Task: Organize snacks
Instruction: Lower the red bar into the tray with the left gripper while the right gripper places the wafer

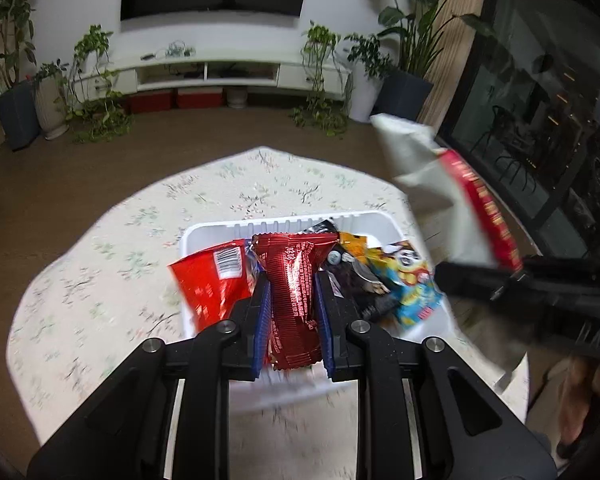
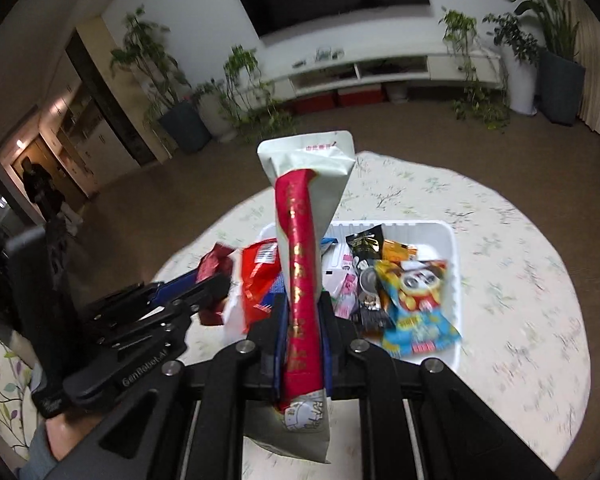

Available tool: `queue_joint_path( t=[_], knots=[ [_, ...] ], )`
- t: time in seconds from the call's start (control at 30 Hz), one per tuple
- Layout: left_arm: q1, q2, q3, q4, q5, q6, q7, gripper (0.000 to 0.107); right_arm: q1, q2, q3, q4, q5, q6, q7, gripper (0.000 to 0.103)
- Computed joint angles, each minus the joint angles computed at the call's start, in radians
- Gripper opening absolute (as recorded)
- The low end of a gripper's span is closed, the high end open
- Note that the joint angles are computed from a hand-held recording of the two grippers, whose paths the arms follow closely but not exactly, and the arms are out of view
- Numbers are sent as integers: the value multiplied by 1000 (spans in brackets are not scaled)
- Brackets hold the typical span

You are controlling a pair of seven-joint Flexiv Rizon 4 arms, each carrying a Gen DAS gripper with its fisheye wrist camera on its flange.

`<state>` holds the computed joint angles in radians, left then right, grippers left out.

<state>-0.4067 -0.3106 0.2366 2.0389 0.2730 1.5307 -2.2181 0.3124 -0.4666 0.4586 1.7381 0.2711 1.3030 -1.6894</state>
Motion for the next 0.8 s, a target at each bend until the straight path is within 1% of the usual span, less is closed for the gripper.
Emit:
queue_joint_path(
  t=[0.03,0.1,0.17,0.23,0.3,0.37,0.43,0.5,0.6,0.67,0.77,0.8],
  knots=[
    [44,-30,-43,-12,-34,5,40,19,27,-27,-26,-26,-29,-21,23,15],
    [70,-76,-67,-38,-70,1,75,19,72,-82,-72,-74,-84,-58,65,15],
    [108,-113,-105,-47,-119,13,123,19,91,-124,-92,-111,-121,-83,94,15],
    [116,-146,-112,-63,-156,13,151,19,103,-163,-107,-145,-149,-108,121,15],
    [133,-177,-137,-69,-192,20,188,20,102,-194,-104,-174,-166,-139,130,15],
    [109,-202,-111,-76,-211,28,197,20,118,-218,-118,-191,-191,-156,144,15],
    [118,-213,-121,-63,-241,54,217,22,140,-234,-143,-198,-225,-158,168,15],
    [105,-227,-107,-64,-262,65,234,22,129,-256,-137,-217,-232,-167,171,15],
    [110,-236,-117,-50,-299,96,265,23,130,-273,-142,-226,-248,-167,182,16],
    [86,-249,-94,-53,-320,105,278,23,129,-280,-140,-229,-255,-168,183,16],
    [92,-269,-107,-47,-350,150,306,23,115,-289,-122,-231,-250,-163,173,16],
    [83,-273,-102,-46,-362,159,313,23,112,-289,-117,-230,-246,-162,171,16]
  ],
)
